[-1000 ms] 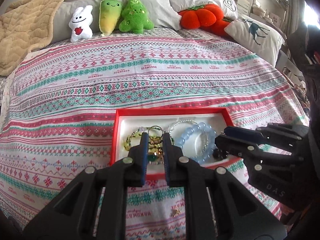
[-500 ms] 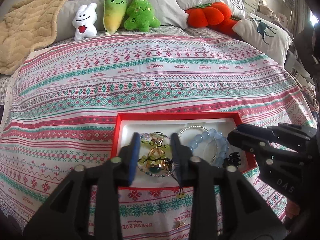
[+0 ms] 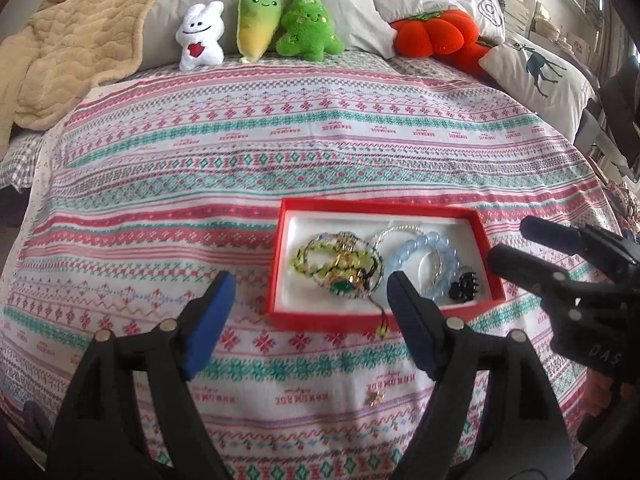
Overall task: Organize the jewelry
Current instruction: 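Carry the ring and earring into the red box and open both grippers, then withdraw both grippers toward the last gold earrings on the cover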
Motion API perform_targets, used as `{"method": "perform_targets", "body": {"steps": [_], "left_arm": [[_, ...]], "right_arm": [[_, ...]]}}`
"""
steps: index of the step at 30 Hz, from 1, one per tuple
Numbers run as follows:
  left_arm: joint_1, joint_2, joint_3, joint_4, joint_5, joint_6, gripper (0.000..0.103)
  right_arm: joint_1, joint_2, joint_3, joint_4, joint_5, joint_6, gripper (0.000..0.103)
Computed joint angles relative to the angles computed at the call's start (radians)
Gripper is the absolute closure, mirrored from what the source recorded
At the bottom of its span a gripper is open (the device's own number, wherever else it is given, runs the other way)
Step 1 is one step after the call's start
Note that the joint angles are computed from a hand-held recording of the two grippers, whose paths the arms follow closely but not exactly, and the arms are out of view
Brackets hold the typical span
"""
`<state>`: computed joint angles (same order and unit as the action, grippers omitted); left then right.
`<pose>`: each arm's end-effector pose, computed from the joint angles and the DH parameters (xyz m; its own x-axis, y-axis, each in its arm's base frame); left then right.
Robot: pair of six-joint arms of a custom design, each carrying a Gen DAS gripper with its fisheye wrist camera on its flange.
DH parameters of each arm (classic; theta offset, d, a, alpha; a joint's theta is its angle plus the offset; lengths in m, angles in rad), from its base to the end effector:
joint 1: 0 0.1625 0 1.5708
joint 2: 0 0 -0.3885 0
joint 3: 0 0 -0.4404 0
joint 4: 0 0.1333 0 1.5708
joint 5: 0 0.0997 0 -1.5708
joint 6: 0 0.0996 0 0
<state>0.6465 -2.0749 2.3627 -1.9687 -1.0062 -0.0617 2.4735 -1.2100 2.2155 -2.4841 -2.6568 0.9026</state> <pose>-0.1614 -0.3555 0.3050 -0.6037 0.6008 -0.5240 0.7576 0.6370 -0.1425 0.3954 -0.2545 0.0987 -0.7528 0.2263 0.6181 -0.3079 0.7090 -0.6345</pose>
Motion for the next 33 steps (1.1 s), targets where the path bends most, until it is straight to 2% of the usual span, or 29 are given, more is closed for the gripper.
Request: {"method": "perform_targets", "body": {"steps": [3, 6, 9, 12, 16, 22, 28, 30, 32, 33], "left_arm": [[0.002, -0.03, -0.009, 0.071, -0.001, -0.024, 0.021], [0.002, -0.057, -0.02, 0.159, 0.0, -0.056, 0.021], [0.008, -0.073, -0.039, 0.257, -0.006, -0.092, 0.02], [0.012, -0.091, -0.054, 0.346, -0.013, -0.13, 0.02], [0.009, -0.121, -0.063, 0.437, -0.021, -0.171, 0.02], [0.003, -0.153, -0.068, 0.535, -0.043, -0.217, 0.02], [0.0, -0.183, -0.062, 0.599, -0.056, -0.226, 0.02], [0.001, -0.192, -0.06, 0.609, -0.056, -0.226, 0.02], [0.006, -0.199, -0.059, 0.616, -0.057, -0.227, 0.02], [0.009, -0.198, -0.061, 0.617, -0.058, -0.228, 0.02]], "right_arm": [[0.021, -0.007, -0.012, 0.093, 0.005, 0.06, 0.043], [0.039, -0.02, -0.025, 0.211, 0.029, 0.156, 0.042], [0.048, -0.023, -0.057, 0.381, 0.071, 0.285, 0.042], [0.059, -0.017, -0.08, 0.486, 0.132, 0.359, 0.042], [0.079, -0.002, -0.088, 0.52, 0.202, 0.389, 0.038], [0.107, 0.046, -0.112, 0.539, 0.27, 0.386, 0.036], [0.102, 0.092, -0.113, 0.46, 0.333, 0.338, 0.036], [0.089, 0.094, -0.103, 0.418, 0.352, 0.322, 0.037], [0.077, 0.094, -0.092, 0.37, 0.373, 0.306, 0.052], [0.069, 0.094, -0.087, 0.346, 0.383, 0.298, 0.055]]}}
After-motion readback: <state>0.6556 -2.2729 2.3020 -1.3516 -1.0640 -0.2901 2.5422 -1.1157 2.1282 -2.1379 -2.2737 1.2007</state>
